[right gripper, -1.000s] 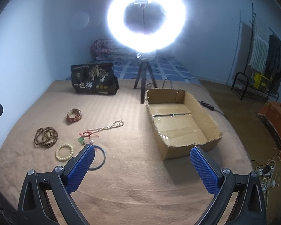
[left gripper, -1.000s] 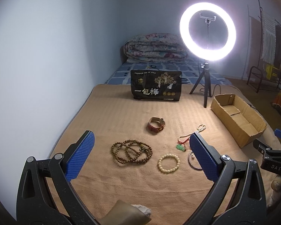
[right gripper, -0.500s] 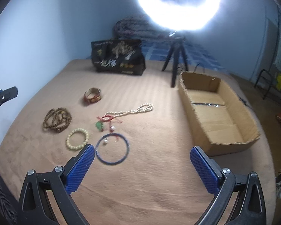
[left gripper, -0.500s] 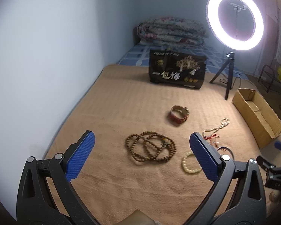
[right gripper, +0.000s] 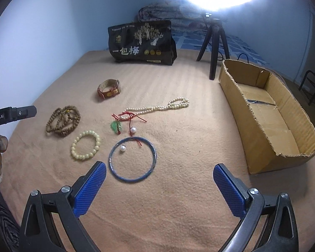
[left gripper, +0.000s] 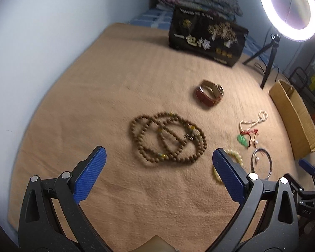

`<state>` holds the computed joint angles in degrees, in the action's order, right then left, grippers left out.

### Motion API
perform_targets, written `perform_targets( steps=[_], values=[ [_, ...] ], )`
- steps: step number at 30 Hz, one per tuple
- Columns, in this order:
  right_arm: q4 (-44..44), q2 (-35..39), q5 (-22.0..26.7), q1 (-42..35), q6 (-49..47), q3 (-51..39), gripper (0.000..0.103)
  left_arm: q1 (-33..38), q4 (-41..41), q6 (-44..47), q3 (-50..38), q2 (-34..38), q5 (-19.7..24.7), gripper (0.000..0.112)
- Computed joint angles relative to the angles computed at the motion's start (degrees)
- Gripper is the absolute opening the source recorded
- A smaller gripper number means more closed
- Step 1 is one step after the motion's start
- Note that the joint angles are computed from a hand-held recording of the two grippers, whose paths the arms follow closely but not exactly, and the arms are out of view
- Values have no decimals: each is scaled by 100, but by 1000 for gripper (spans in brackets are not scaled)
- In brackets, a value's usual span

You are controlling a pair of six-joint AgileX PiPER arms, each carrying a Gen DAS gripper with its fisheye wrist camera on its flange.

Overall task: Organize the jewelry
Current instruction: 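Grasp the brown wooden bead strand with the left tool while the right tool grasps the blue bangle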

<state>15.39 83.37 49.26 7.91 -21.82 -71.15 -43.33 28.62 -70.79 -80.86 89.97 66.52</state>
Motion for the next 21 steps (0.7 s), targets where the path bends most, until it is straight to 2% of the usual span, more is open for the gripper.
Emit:
perform_targets(
  steps=[6,11,21],
  values=[
    [127,163,11,82,-216,-11,103,171,-357,343,-280,546,-82,103],
    [147,268,66,272,-399,-26,103,455,-736,595,-296,747,-317,103],
    [-216,709,-14,535,-117,-158,103,611,-772,830,-662,1275,-263,103]
  ],
)
